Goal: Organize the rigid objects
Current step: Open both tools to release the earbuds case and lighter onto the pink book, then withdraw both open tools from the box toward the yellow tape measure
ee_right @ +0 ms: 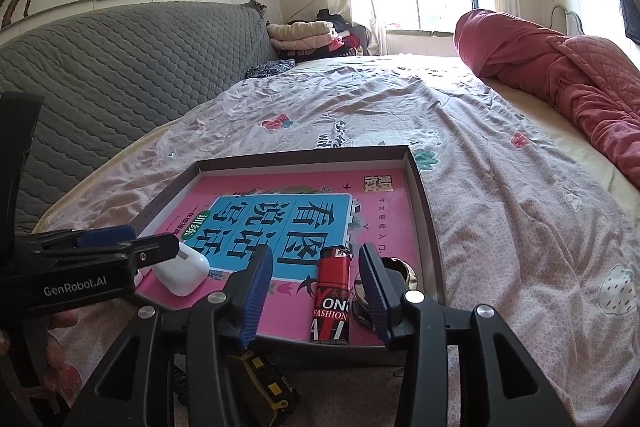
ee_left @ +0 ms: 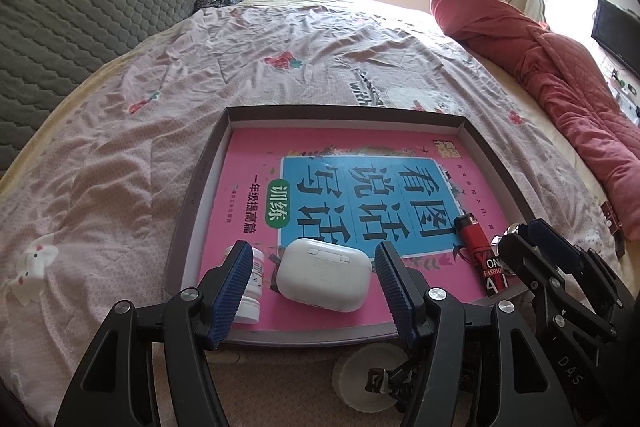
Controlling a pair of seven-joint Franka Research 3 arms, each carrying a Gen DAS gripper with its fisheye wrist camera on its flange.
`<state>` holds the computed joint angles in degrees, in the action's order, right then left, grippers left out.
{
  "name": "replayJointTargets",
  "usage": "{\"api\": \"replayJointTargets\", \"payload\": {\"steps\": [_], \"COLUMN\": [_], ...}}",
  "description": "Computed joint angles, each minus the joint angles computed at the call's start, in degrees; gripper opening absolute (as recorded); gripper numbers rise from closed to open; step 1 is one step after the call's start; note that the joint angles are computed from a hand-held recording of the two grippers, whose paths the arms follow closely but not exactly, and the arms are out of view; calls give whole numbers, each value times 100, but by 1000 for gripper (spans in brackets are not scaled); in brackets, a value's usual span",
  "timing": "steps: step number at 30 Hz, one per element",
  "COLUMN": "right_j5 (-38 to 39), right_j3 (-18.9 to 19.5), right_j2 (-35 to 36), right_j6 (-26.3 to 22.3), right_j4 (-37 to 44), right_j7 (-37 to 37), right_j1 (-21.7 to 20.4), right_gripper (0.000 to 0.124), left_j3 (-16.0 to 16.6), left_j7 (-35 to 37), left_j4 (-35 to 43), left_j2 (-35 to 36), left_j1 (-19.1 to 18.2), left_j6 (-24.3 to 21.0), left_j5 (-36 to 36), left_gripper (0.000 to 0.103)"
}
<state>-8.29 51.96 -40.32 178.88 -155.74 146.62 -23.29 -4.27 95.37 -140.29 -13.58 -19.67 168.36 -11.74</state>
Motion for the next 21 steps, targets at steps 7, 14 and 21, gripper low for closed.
{"api": "replayJointTargets", "payload": {"steps": [7, 14, 21], "right_j5": [-40, -121, -192], "right_j3": [-68, -170, -290], "right_j2": [-174, -367, -607], "right_j6": [-136, -270, -445], "right_j4": [-22, -73, -175], "right_j7": [-21, 44, 204], "right_j1": [126, 316, 528], "right_gripper": [47, 47, 47], "left_j3": [18, 104, 209], "left_j7": [-42, -54, -70], "left_j4": [-109, -219, -267], "left_j2": [-196, -413, -569], "left_j1": [10, -38, -98], "left_j6": [-34, -76, -106], "left_j5": [66, 131, 136], "left_gripper": [65, 65, 65]}}
